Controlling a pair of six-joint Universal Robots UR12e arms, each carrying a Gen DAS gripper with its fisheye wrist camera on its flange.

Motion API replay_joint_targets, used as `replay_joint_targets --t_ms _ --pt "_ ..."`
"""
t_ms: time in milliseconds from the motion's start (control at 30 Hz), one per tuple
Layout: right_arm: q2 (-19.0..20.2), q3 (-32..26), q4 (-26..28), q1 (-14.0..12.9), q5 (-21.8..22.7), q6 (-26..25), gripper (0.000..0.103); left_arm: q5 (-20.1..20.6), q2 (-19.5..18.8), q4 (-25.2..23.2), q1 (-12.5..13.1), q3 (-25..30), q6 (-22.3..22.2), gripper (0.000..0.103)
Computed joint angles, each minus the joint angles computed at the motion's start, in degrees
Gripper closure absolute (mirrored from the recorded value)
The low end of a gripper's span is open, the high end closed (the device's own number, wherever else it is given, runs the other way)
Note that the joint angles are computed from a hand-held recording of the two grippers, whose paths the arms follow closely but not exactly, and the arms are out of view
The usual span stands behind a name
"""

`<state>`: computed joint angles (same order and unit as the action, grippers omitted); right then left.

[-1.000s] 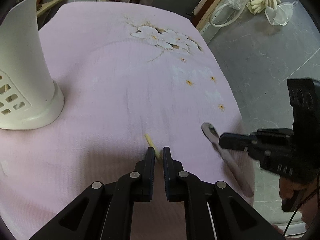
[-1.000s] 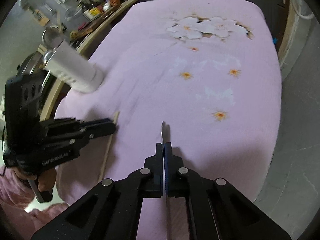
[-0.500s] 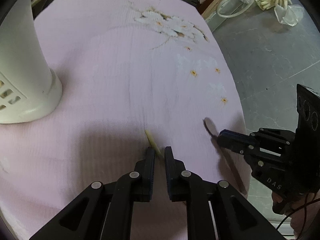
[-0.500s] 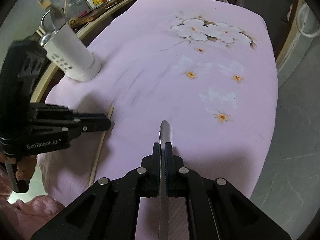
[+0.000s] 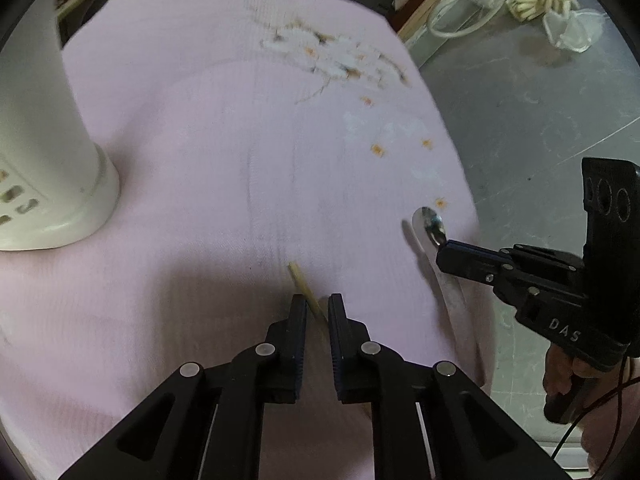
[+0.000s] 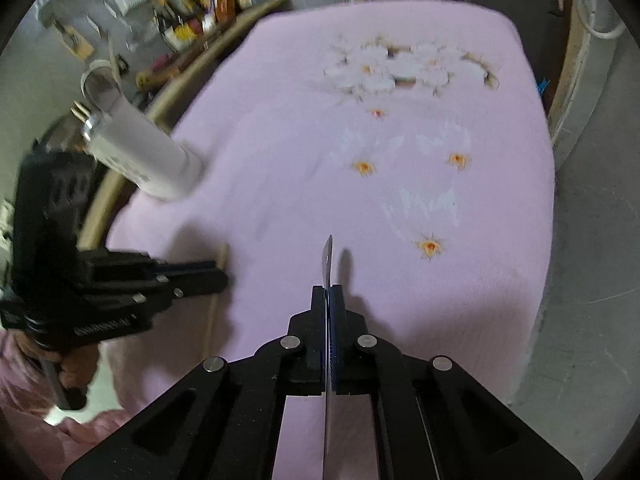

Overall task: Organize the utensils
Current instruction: 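Lift the chopstick with the left tool while the right tool carries the knife to the caddy, then lower the chopstick into the caddy with the left tool while the right tool drops the knife in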

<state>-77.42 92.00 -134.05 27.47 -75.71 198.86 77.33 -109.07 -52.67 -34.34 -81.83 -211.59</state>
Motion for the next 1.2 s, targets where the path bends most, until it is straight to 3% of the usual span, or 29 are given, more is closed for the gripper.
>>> replay_joint_targets --t_ms 200,333,533,700,867,1067,1200 --pt "-1.57 3.04 -12.44 1.66 -3.87 3.79 0.101 4.51 3.01 6.81 -0.64 -2.31 0.99 0.094" --pt "-0.98 2.89 -20.15 4.06 -9.96 6.63 0.101 7.78 4.97 10.68 -0.89 -3.87 2.21 0.095" --pt "0.48 0.83 -27.6 7.24 -17.88 9.65 0.102 8.96 7.45 16.82 0.14 -5.98 3.25 0.097" --pt "1.97 -3.62 -30.6 9.34 -22.27 7.89 0.102 10.78 9.44 19.44 1.54 -5.94 4.71 0.098" --pt "3.97 -8.48 -33.53 10.84 -23.19 6.05 0.102 12.03 11.65 21.04 4.03 -5.4 6.6 0.098" --pt "8.18 -15.68 -36.59 12.32 -23.58 4.05 0.102 14.26 13.85 23.45 7.63 -5.23 8.51 0.098" --pt "12.21 -21.47 -35.74 13.28 -25.16 1.74 0.102 18.44 14.2 24.96 8.92 -5.19 11.57 0.098"
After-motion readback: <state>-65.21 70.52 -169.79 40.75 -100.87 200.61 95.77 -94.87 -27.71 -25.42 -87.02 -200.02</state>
